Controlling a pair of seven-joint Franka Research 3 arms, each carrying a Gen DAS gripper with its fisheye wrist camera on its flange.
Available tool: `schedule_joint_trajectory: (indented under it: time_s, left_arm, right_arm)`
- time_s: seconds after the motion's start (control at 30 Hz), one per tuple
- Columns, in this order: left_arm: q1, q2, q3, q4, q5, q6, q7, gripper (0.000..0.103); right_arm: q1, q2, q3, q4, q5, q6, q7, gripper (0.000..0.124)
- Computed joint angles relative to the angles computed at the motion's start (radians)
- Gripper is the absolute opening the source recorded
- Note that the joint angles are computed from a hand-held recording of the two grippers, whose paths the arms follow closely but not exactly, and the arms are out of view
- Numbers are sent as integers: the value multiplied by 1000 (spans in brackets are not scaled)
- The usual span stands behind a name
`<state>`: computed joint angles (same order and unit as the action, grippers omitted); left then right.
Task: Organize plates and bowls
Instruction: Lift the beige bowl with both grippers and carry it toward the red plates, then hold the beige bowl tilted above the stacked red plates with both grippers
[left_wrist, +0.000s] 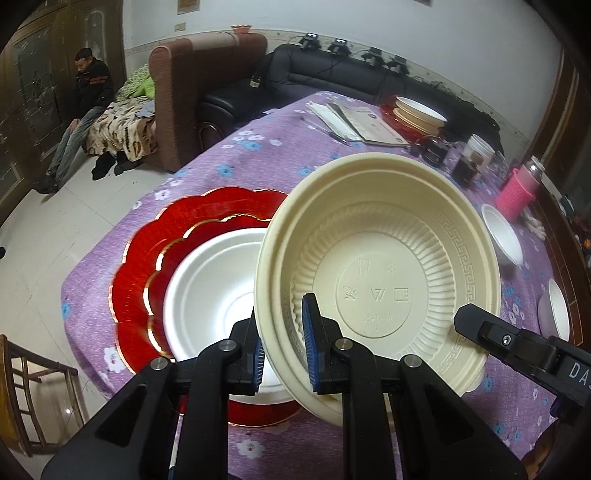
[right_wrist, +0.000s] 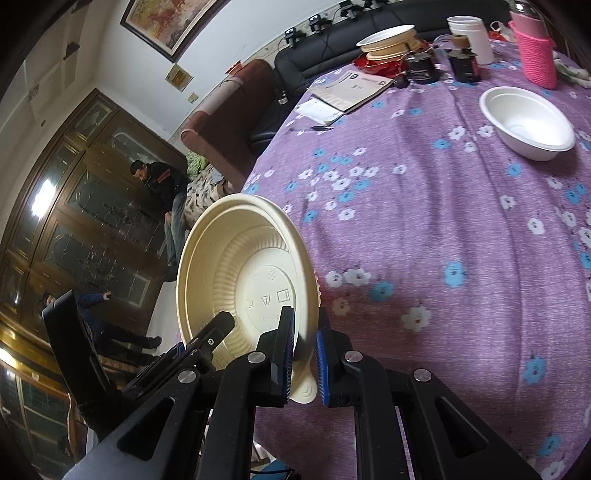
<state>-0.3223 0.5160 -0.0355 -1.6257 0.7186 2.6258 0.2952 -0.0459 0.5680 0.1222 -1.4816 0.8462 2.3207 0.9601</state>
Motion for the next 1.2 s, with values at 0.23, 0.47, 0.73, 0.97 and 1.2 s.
schedule_joint_trajectory:
  time_s: [0.23, 0.47, 0.73, 0.97, 1.2]
  left_arm:
    - [6, -28, 12, -38, 21, -3, -37, 16]
    - [23, -67, 15, -90, 44, 0, -82, 16]
    - [51, -98, 11, -122, 73, -6, -128, 16]
    - [71, -92, -1, -128, 54, -15, -113, 16]
    - [73, -87, -3, -129, 44, -18, -106, 16]
  right_arm:
    - [16, 4, 9, 10, -7, -10, -4, 10]
    - [32, 12, 16, 25, -16, -28, -7, 10]
    - [60, 31, 24, 73, -38, -54, -1, 10]
    - [73, 66, 25, 114, -66, -78, 23, 10]
    - [77, 85, 26, 134, -85, -87, 41, 10]
